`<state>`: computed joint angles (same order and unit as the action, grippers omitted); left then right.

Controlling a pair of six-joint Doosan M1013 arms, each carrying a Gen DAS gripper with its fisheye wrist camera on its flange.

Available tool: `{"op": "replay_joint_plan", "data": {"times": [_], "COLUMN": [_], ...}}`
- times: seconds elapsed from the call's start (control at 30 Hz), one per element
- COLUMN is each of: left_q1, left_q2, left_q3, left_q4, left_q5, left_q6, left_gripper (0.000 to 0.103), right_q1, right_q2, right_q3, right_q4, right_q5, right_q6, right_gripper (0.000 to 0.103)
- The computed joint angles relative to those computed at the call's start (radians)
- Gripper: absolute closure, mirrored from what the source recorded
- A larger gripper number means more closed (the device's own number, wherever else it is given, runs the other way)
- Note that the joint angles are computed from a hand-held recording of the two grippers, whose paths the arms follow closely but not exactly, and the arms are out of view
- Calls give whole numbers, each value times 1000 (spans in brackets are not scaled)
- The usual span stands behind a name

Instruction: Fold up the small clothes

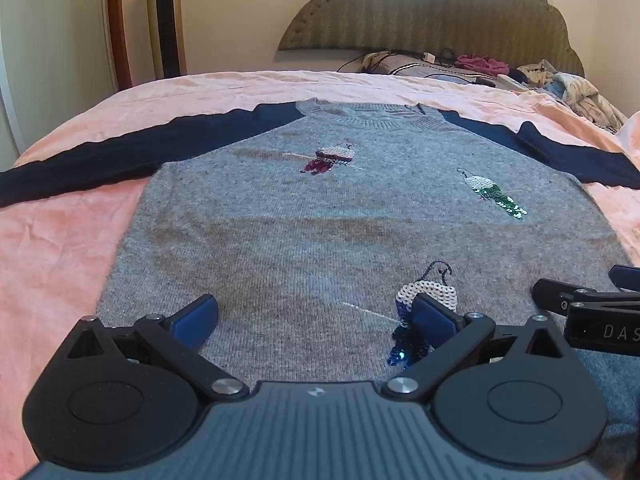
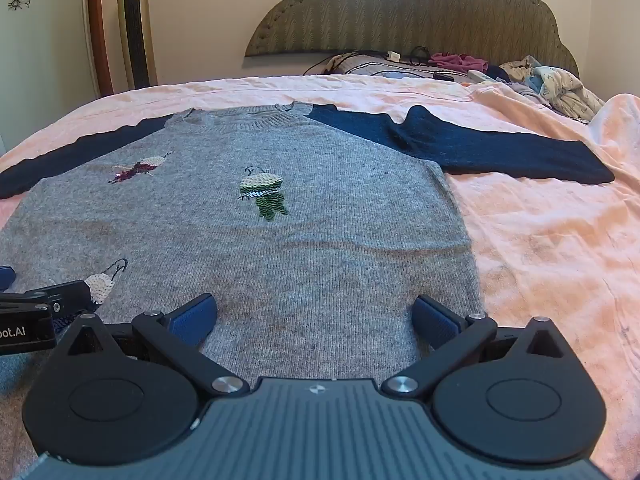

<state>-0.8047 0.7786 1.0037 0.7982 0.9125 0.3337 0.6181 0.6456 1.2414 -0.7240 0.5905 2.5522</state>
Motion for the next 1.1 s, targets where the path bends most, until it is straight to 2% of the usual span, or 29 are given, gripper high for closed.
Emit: {"op": "replay_joint_plan", "data": {"times": [0.17, 1.1], "left_q1": [6, -2], "left_q2": [-4, -2], "left_q3": [7, 8], "left_q4": [3, 22], "left_q5": [-17, -3], "left_q6": [-1, -19], "left_gripper": [0, 0], "right_q1": [0, 0], "right_q2": [0, 0], "right_q3": [0, 1], "right_q4": [-1, -4], "right_q5": [-1, -2], "right_q6": [1, 4], "right_gripper": [0, 0]}}
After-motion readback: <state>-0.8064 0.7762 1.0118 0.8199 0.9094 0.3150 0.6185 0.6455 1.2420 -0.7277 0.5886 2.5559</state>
